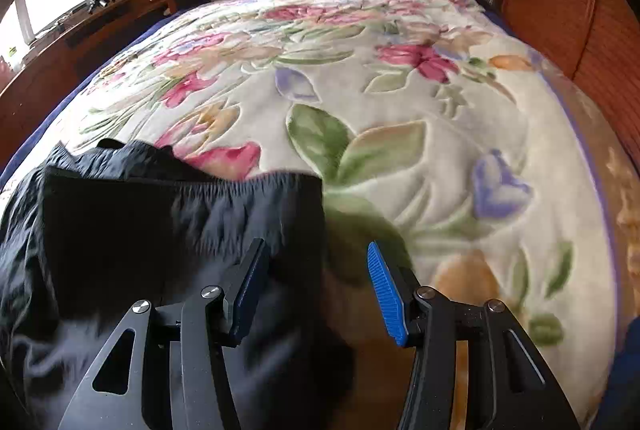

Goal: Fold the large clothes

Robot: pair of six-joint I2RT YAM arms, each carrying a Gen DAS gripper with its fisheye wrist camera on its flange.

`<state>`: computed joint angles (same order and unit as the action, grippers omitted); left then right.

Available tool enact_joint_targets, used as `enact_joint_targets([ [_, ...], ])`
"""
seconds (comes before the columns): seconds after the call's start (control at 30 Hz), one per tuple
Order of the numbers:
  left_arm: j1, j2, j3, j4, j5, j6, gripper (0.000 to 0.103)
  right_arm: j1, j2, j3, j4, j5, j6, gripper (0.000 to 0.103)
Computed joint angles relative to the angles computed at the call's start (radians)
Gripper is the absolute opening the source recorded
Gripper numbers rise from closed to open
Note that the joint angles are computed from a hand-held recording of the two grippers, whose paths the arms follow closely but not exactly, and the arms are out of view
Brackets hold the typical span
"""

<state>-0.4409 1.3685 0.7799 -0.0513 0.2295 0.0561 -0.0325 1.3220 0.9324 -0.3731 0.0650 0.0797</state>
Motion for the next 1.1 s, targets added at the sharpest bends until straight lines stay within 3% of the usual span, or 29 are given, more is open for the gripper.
enact_joint_targets([
  [0.1,-0.003,-0.003,-0.01,0.004,-0.005,0.007,0.072,-0.01,0.117,0.106,-0.043,-0.016,0.007,0.053],
  [0.13,-0.002,-0.004,-0.014,0.009,-0.008,0.008,0.072,-0.01,0.152,0.142,-0.067,-0.028,0.0,0.042],
  [0.17,-0.003,-0.007,-0.022,0.018,-0.013,0.006,0.072,-0.009,0.181,0.169,-0.082,-0.046,-0.017,0.014],
  [0.2,-0.003,-0.011,-0.03,0.027,-0.018,0.004,0.072,0.007,0.19,0.18,-0.079,-0.028,-0.04,0.004],
  [0.27,-0.003,-0.015,-0.036,0.029,-0.02,0.005,0.072,0.044,0.173,0.175,-0.04,0.043,-0.075,0.002],
  [0.33,-0.003,-0.018,-0.038,0.029,-0.017,0.008,0.072,0.07,0.131,0.155,0.022,0.175,-0.044,0.002],
  [0.4,-0.003,-0.026,-0.045,0.03,-0.016,0.011,0.072,0.071,0.159,0.19,-0.007,0.333,0.008,0.0],
  [0.43,-0.005,-0.028,-0.048,0.031,-0.016,0.012,0.072,0.061,0.185,0.217,-0.039,0.381,0.024,0.0],
  [0.53,-0.001,-0.022,-0.046,0.021,-0.002,0.012,0.072,0.025,0.191,0.245,-0.1,0.306,0.051,0.0],
  [0.63,0.011,-0.029,-0.057,0.016,0.01,0.026,0.072,0.076,0.123,0.222,-0.099,0.304,0.029,0.006],
  [0.7,0.019,-0.037,-0.062,0.01,0.017,0.03,0.072,0.133,0.079,0.205,-0.104,0.283,0.022,0.017],
  [0.77,0.033,-0.047,-0.068,0.003,0.034,0.033,0.072,0.22,0.059,0.206,-0.128,0.308,0.045,0.039],
  [0.97,0.063,-0.094,-0.097,-0.01,0.059,0.053,0.072,0.444,0.088,0.219,-0.139,0.25,0.124,0.04],
  [1.1,0.091,-0.114,-0.109,-0.024,0.096,0.068,0.072,0.509,0.22,0.302,-0.212,0.246,0.153,0.042],
])
